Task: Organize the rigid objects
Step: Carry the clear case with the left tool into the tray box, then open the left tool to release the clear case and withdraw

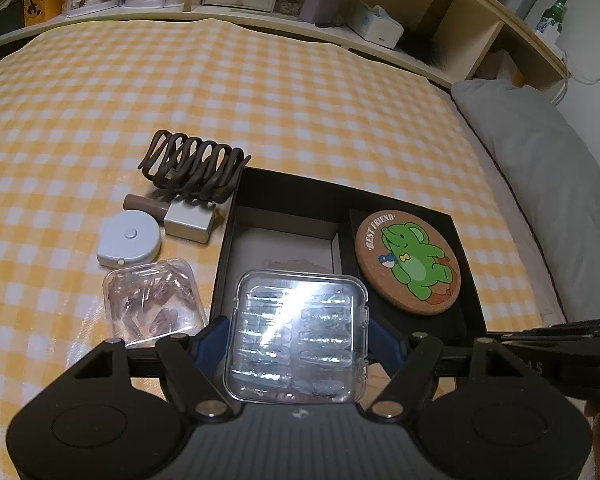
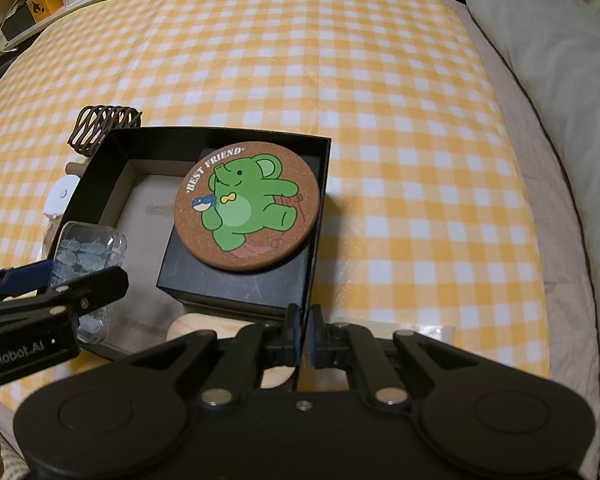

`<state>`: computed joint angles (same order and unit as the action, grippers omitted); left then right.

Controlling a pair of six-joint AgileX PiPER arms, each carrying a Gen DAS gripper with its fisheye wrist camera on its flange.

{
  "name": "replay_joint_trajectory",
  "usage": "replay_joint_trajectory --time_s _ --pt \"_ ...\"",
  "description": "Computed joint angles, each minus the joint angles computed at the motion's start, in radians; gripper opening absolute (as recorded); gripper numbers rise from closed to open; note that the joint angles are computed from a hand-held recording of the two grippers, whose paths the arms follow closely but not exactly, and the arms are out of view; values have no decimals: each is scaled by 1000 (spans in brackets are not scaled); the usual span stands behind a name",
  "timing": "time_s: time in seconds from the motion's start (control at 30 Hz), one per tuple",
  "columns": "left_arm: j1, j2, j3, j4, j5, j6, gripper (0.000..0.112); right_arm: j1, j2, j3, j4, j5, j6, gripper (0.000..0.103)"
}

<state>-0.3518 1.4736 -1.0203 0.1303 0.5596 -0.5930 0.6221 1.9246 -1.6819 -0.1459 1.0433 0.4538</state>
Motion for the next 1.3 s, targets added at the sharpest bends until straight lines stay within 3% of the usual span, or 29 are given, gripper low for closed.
replay_joint_trajectory --time_s 0.13,0.57,1.0,1.3 --pt "-7 2 7 17 -10 -15 76 1 0 -1 1 0 2 5" --pt "5 25 -69 -78 134 113 83 1 0 -1 -2 1 1 5" --pt "-37 -14 -121 -58 236 125 101 -7 1 1 17 -2 -7 5" --pt "-48 -50 -148 -56 296 166 103 -6 0 0 20 -1 -8 5"
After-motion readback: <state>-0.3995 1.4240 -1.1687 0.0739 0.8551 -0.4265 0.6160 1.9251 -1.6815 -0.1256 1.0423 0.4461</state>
